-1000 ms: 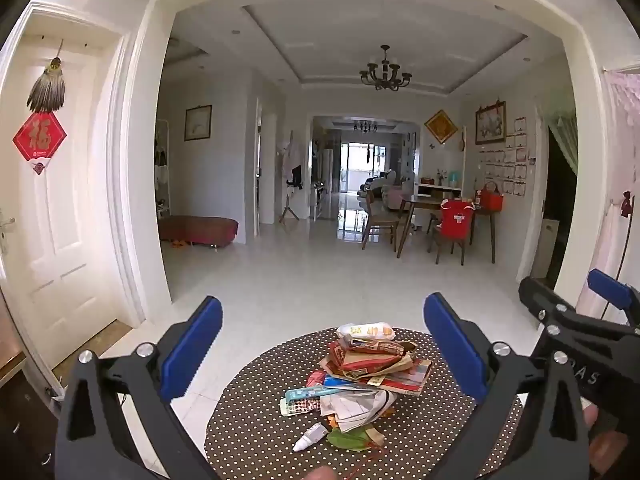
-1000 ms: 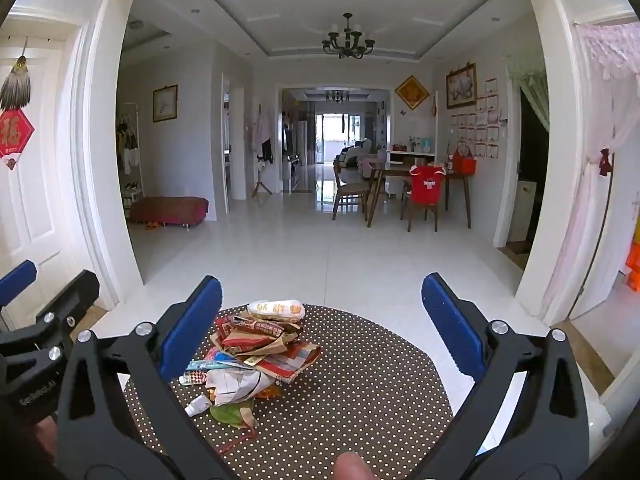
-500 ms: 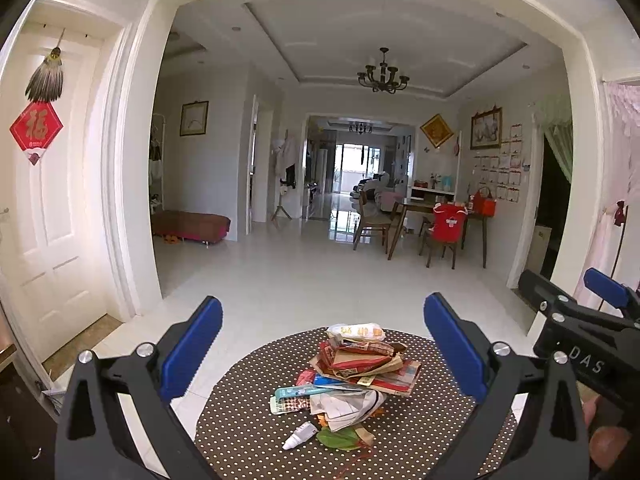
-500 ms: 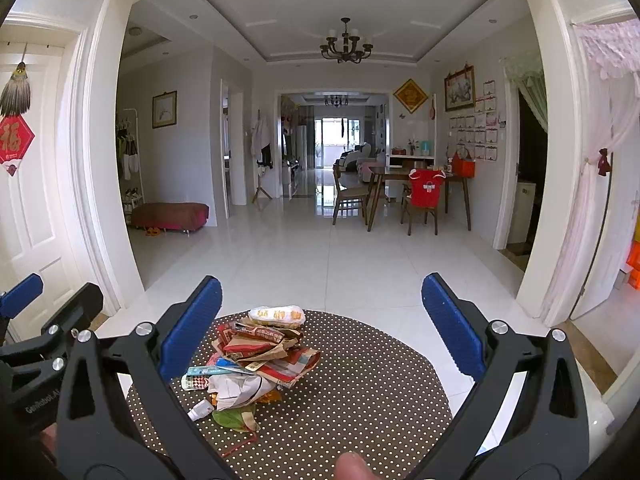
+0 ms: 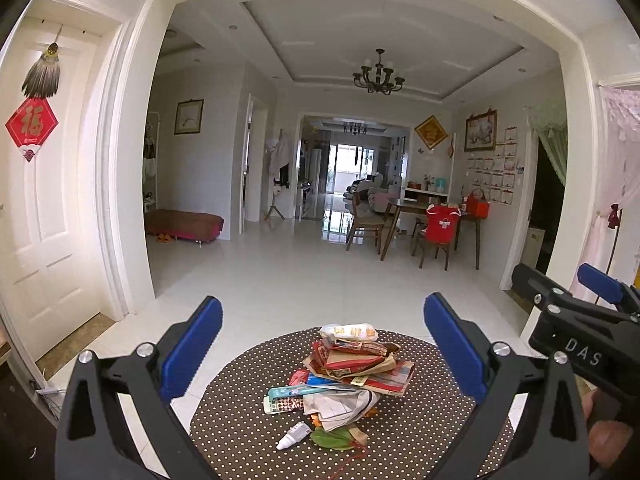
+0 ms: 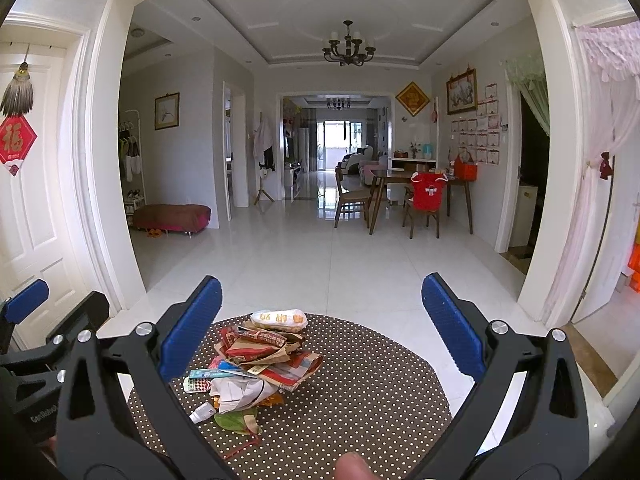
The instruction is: Collect trash
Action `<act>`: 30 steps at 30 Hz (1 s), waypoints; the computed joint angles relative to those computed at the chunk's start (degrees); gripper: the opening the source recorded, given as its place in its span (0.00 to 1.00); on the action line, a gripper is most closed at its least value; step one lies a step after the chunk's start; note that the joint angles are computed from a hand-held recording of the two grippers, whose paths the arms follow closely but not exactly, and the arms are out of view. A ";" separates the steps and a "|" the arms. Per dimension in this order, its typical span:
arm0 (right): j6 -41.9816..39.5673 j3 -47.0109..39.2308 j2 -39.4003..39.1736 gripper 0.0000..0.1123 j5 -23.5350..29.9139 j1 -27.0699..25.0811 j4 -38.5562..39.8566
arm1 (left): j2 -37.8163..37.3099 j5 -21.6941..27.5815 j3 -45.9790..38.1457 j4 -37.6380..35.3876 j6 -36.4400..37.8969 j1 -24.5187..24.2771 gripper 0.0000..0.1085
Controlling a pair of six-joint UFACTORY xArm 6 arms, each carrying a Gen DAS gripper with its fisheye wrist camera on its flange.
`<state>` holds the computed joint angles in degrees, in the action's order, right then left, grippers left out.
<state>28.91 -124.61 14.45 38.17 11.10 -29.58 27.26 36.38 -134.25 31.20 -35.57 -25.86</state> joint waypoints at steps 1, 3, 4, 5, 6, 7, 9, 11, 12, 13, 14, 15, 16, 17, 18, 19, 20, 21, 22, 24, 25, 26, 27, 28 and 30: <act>-0.02 0.05 -0.02 0.87 -0.05 -0.01 0.03 | 0.04 0.08 -0.09 0.18 -0.17 -0.03 0.91; -0.05 0.13 -0.04 0.87 -0.12 -0.02 0.08 | 0.08 0.06 -0.18 0.40 -0.46 -0.03 0.91; -0.10 0.14 0.02 0.87 -0.20 -0.02 0.10 | 0.10 -0.06 -0.15 0.38 -0.58 0.01 0.91; -0.56 0.12 0.05 0.87 -0.20 -0.03 0.43 | 0.05 -0.08 -0.07 0.42 -0.55 0.01 0.91; -0.66 0.11 0.07 0.87 -0.25 -0.06 0.60 | 0.02 -0.18 0.06 0.52 -0.66 0.05 0.91; -0.69 0.03 0.12 0.87 -0.19 0.01 0.59 | 0.10 -0.17 0.05 0.62 -0.76 0.04 0.91; -1.12 -0.91 0.62 0.87 0.25 0.09 0.93 | -0.14 -0.62 0.74 0.77 -0.98 0.11 0.91; -1.10 -1.12 0.78 0.87 0.34 0.13 0.93 | -0.21 -0.76 0.95 0.83 -1.05 0.15 0.91; -1.42 -1.95 1.27 0.87 0.82 0.17 1.27 | -0.28 -0.80 1.10 0.96 -1.22 0.15 0.91; -1.47 -2.23 1.47 0.87 1.03 0.28 1.26 | -0.50 -1.03 1.55 0.89 -1.22 0.26 0.91; -1.34 -2.01 1.45 0.87 0.91 0.33 1.11 | -0.73 -1.25 2.03 0.84 -1.25 0.38 0.91; -1.51 -2.37 1.70 0.87 1.09 0.37 1.26 | -0.91 -1.48 2.48 0.86 -1.36 0.47 0.91; -1.62 -2.49 1.89 0.87 1.14 0.39 1.36 | -0.90 -1.58 2.61 0.71 -1.28 0.58 0.91; -1.77 -2.66 2.09 0.87 1.24 0.40 1.49 | -0.90 -1.59 2.71 0.53 -1.14 0.70 0.91; -1.95 -2.90 2.38 0.87 1.37 0.45 1.63 | -0.85 -1.57 2.77 0.36 -1.02 0.82 0.91; -2.52 -3.53 2.67 0.87 1.74 0.30 2.22 | -0.70 -1.44 2.73 -0.05 -0.73 0.96 0.91; -3.01 -4.07 3.10 0.87 1.98 0.24 2.82 | -0.55 -1.35 2.67 -0.30 -0.56 1.06 0.91; -3.42 -4.38 3.38 0.87 2.13 0.20 3.32 | -0.41 -1.29 2.73 -0.52 -0.42 1.18 0.91; -3.92 -4.67 3.74 0.87 2.38 0.12 3.87 | -0.10 -0.97 2.58 -0.92 -0.11 1.32 0.91; -5.00 -5.16 4.61 0.87 2.96 -0.03 5.02 | 0.52 -0.12 2.16 -1.66 0.51 1.62 0.91; -5.77 -5.55 5.17 0.87 3.51 -0.16 5.98 | 0.78 0.42 2.28 -1.99 0.76 1.85 0.91; -6.47 -5.78 5.67 0.87 4.04 -0.33 7.04 | 0.96 0.90 2.41 -2.12 0.85 2.01 0.91; -7.02 -6.10 6.36 0.87 4.95 -0.54 8.07 | 1.09 1.39 2.67 -2.28 0.94 2.21 0.91; -7.28 -6.41 6.86 0.87 5.61 -0.65 8.61 | 1.20 1.79 3.12 -2.85 1.25 2.54 0.91; -8.11 -7.29 8.13 0.87 6.75 -0.73 9.97 | 1.09 1.92 4.38 -3.37 1.39 3.07 0.91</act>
